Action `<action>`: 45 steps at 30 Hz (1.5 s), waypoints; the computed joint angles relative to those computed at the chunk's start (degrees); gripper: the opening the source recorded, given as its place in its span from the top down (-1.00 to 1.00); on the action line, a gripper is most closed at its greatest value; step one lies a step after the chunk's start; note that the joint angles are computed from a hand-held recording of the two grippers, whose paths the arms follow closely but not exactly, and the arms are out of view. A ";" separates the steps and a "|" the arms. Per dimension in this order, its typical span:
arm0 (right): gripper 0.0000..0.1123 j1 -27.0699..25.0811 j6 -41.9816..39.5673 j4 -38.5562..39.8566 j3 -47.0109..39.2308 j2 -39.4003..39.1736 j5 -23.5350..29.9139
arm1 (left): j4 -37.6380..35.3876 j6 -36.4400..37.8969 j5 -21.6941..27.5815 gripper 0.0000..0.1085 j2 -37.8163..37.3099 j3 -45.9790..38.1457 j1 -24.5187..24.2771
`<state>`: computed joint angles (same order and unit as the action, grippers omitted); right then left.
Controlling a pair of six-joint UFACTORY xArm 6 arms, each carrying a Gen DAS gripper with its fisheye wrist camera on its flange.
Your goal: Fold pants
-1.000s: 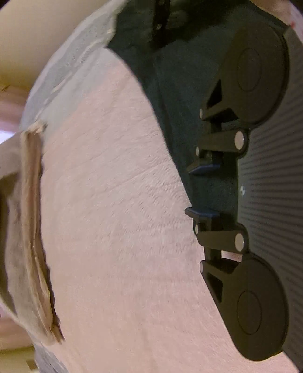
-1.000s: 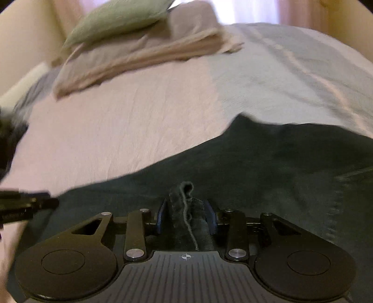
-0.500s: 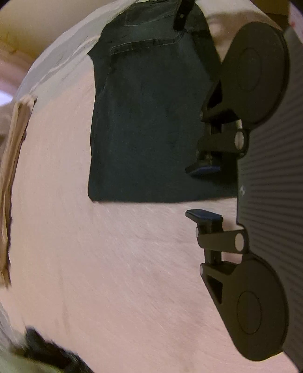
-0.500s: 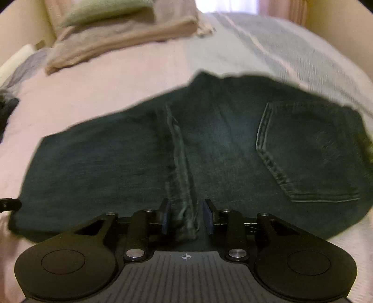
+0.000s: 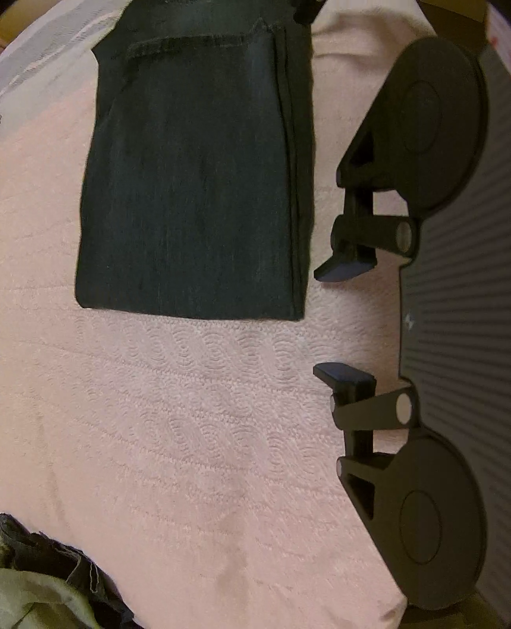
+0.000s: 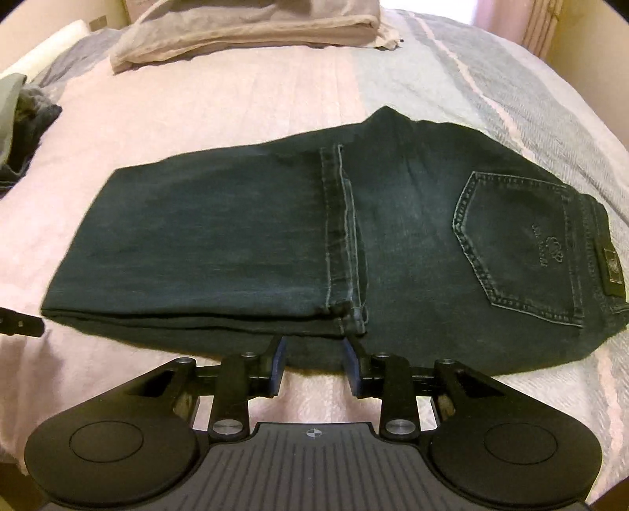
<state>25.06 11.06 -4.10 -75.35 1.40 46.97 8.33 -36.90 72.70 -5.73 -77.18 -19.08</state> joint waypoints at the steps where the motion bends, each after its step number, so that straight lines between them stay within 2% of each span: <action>1: 0.46 -0.02 0.06 0.31 -0.02 -0.20 0.33 | 0.05 0.16 0.23 0.21 0.21 -0.60 -0.11; 7: 0.44 -0.40 2.40 1.21 -0.08 -1.33 2.29 | -0.04 1.28 -0.66 0.18 0.81 -2.16 0.08; 10: 0.44 -1.09 2.95 1.05 0.88 -2.70 2.98 | -2.52 2.04 -5.85 0.18 -2.15 2.15 1.35; 12: 0.44 -2.41 3.97 0.81 2.14 -3.88 3.03 | -7.55 3.67 -14.98 0.18 -6.50 9.48 3.84; 15: 0.44 -5.40 8.10 -0.45 3.75 -5.52 4.02 | -17.17 7.26 -24.95 0.20 -11.30 18.69 8.24; 19: 0.44 -9.98 15.54 -1.22 5.80 -8.03 6.07 | -28.74 8.61 -33.04 0.21 -14.33 27.14 12.11; 22: 0.44 -12.88 20.75 -2.14 7.50 -9.91 7.36 | -39.49 13.06 -39.98 0.21 -13.54 30.56 12.54; 24: 0.44 -14.38 24.16 -3.40 8.30 -11.08 8.40 | -46.36 17.36 -42.42 0.24 -10.60 29.95 12.50; 26: 0.44 -15.67 26.65 -3.99 9.21 -12.37 8.95 | -51.56 23.50 -42.28 0.33 -7.55 27.70 12.68; 28: 0.44 -16.54 28.51 -4.67 9.87 -13.49 9.59 | -50.94 26.99 -41.07 0.40 -5.08 25.28 12.79; 29: 0.44 -16.81 29.31 -5.23 10.32 -14.00 9.68 | -49.76 27.70 -40.50 0.57 -4.48 24.58 12.74; 32: 0.44 -17.83 29.93 -6.80 11.29 -15.37 9.75 | -46.89 27.98 -40.89 0.79 -4.82 24.08 12.20; 35: 0.44 -19.57 28.58 -8.43 11.37 -15.48 9.79 | -37.48 20.56 -42.75 0.83 -5.88 23.09 10.23; 40: 0.44 -26.37 23.15 -9.53 7.90 -12.20 9.31 | -13.91 2.59 -43.72 0.86 -5.09 17.02 5.25; 42: 0.44 -29.87 20.04 -8.74 5.81 -10.28 7.98 | -3.86 -3.39 -41.63 0.86 -2.44 11.20 2.27; 45: 0.44 -35.68 12.67 -4.43 0.41 -5.23 5.96 | 6.77 -9.68 -38.40 0.87 4.12 -0.50 -3.61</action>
<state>-10.62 23.73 -8.54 -74.93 -3.83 52.94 15.10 -46.58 34.30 -1.61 -77.67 -22.69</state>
